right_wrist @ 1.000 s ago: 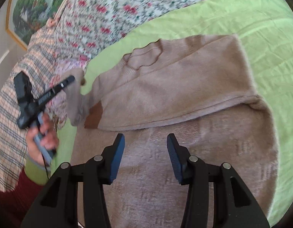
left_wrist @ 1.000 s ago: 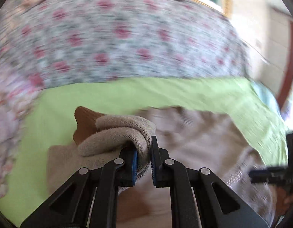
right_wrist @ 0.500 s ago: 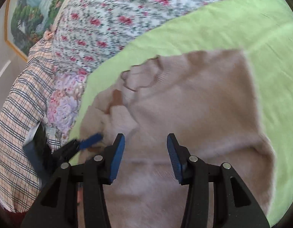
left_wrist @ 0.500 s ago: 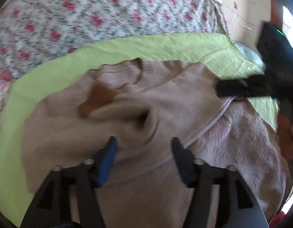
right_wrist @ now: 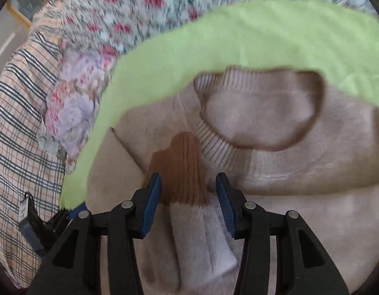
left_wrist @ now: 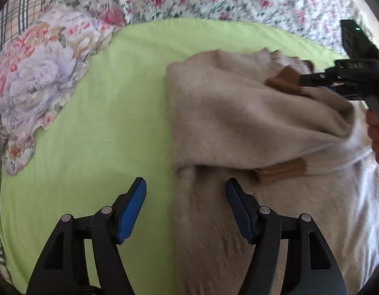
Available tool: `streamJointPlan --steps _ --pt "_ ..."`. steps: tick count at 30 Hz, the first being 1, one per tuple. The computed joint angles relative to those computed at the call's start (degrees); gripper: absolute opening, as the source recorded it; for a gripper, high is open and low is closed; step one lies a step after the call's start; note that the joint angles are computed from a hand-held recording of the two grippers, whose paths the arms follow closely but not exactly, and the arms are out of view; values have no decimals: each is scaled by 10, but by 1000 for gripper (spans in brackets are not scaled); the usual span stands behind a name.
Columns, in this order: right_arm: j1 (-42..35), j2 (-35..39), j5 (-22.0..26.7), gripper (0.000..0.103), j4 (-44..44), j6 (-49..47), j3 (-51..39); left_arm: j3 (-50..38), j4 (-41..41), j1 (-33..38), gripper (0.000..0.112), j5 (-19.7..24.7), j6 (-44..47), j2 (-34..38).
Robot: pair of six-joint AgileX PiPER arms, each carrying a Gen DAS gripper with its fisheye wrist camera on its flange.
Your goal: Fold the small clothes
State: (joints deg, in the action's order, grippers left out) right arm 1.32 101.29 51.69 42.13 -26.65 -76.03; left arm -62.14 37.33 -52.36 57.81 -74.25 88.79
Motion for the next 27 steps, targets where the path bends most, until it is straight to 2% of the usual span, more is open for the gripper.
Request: streamJointPlan --steps 1,3,6,8,10,13,16,18,20,22,24,25,27 --pt "0 -23 -21 8 -1 0 21 -9 -6 11 69 -1 6 11" --pt "-22 -81 -62 8 33 -18 71 -28 -2 16 68 5 2 28" --pt "-122 -204 -91 7 128 -62 170 -56 14 17 63 37 -26 49" --pt "-195 -258 -85 7 171 -82 225 -55 16 17 62 50 -60 51" --pt "-268 -299 -74 7 176 -99 275 -47 20 13 62 49 -88 46" --pt "-323 -297 -40 8 136 -104 307 -57 32 -9 61 78 -119 56" --pt "-346 -286 -35 13 135 -112 337 -75 39 -28 59 106 -118 73" --pt "-345 -287 -56 24 130 -107 348 -72 35 -27 59 103 -117 68" --pt "-354 -278 -62 49 137 -107 348 -60 31 -22 59 89 -117 57" --pt "-356 -262 -50 49 145 -127 341 -55 29 -19 60 82 -116 52" --pt "-339 -259 -45 15 126 -123 326 -58 27 -18 60 83 -114 55" --pt "-347 -268 -43 8 140 -140 327 -60 27 -20 60 85 -115 57" --pt "-391 -323 -33 8 205 -209 345 -57 26 -21 61 82 -120 53"
